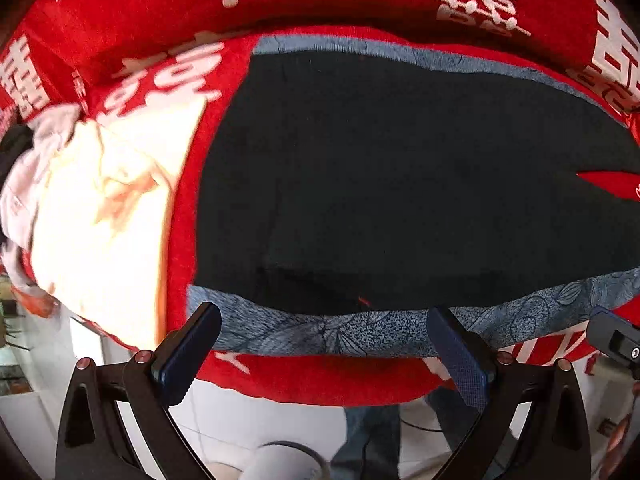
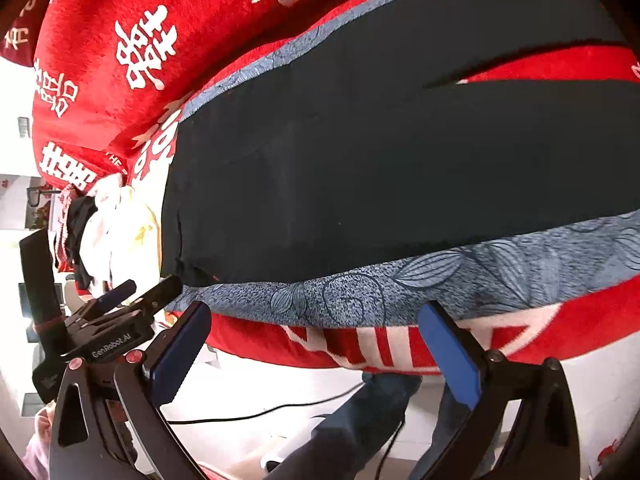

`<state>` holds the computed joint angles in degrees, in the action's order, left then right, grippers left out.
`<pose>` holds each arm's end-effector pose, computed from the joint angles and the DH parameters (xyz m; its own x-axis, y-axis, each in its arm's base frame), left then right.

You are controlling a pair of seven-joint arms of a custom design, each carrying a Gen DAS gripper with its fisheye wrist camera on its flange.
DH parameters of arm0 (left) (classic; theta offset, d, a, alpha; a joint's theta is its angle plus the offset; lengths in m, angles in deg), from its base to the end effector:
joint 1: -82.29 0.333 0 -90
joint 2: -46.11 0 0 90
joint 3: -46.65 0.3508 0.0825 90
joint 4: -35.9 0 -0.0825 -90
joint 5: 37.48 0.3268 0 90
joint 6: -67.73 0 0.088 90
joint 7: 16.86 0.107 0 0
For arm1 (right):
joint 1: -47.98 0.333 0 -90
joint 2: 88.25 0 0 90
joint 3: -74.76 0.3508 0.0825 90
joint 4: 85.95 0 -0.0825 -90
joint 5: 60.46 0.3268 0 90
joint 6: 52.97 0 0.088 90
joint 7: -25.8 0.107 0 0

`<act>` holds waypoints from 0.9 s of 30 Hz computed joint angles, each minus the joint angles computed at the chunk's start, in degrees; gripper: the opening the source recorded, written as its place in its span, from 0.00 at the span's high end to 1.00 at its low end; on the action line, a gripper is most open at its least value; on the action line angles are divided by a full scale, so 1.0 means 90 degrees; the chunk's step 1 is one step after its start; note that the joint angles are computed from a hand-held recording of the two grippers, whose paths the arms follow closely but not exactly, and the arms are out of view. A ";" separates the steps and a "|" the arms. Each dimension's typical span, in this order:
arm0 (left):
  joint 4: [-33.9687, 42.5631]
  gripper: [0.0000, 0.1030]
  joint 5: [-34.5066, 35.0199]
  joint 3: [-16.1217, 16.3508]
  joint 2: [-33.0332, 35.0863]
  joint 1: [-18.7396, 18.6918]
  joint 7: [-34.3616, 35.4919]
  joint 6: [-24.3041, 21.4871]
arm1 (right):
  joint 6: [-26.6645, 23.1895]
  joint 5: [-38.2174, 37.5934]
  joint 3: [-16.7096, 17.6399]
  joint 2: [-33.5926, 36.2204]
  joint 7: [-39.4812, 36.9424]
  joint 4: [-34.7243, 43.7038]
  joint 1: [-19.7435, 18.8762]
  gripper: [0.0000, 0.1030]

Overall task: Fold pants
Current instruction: 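Lower both tools to the trouser waistband and grasp its grey-trimmed edge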

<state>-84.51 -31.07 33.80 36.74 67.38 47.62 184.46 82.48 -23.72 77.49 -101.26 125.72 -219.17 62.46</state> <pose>0.4052 -0.2137 0.5530 -0.0769 -0.9932 -0.0872 -0.9859 0.0888 -0.1421 0.4173 0.1386 0.5220 -0.2179 -0.8224 -0.5256 -0.9559 0.2885 -0.0551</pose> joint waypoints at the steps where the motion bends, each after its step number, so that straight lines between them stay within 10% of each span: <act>1: -0.0094 0.00 -0.0093 0.0033 -0.0033 0.0007 0.0013 0.0092 | 0.0117 0.0105 -0.0003 -0.0006 -0.0120 -0.0091 0.0031 0.00; 7: -0.1071 0.00 -0.0494 0.0253 -0.0681 0.0092 -0.0247 0.1138 | 0.0316 0.0981 -0.0095 0.0070 -0.0768 -0.0372 0.0256 0.00; 17: -0.1877 0.00 -0.2116 0.0774 -0.1050 0.0117 0.0299 0.1501 | 0.0643 0.4150 0.0099 0.0633 -0.2591 -0.0807 0.0634 0.00; 23: -0.2258 0.00 -0.3307 0.1015 -0.1188 0.0110 0.0571 0.1866 | 0.0832 0.6133 0.0211 0.1130 -0.3170 -0.0627 0.0583 0.46; 24: -0.2284 0.00 -0.3435 0.1035 -0.1173 0.0134 0.0552 0.1892 | 0.0743 0.6180 0.0208 0.1244 -0.3088 -0.0547 0.0551 0.78; 27: -0.2337 0.00 -0.3850 0.1097 -0.1131 0.0178 0.0556 0.2014 | 0.0644 0.6142 0.0218 0.1236 -0.3218 -0.0375 0.0475 0.83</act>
<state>-105.55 -65.72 43.67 26.57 68.99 52.62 202.59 88.28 31.56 79.45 -90.13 96.76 -222.54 66.74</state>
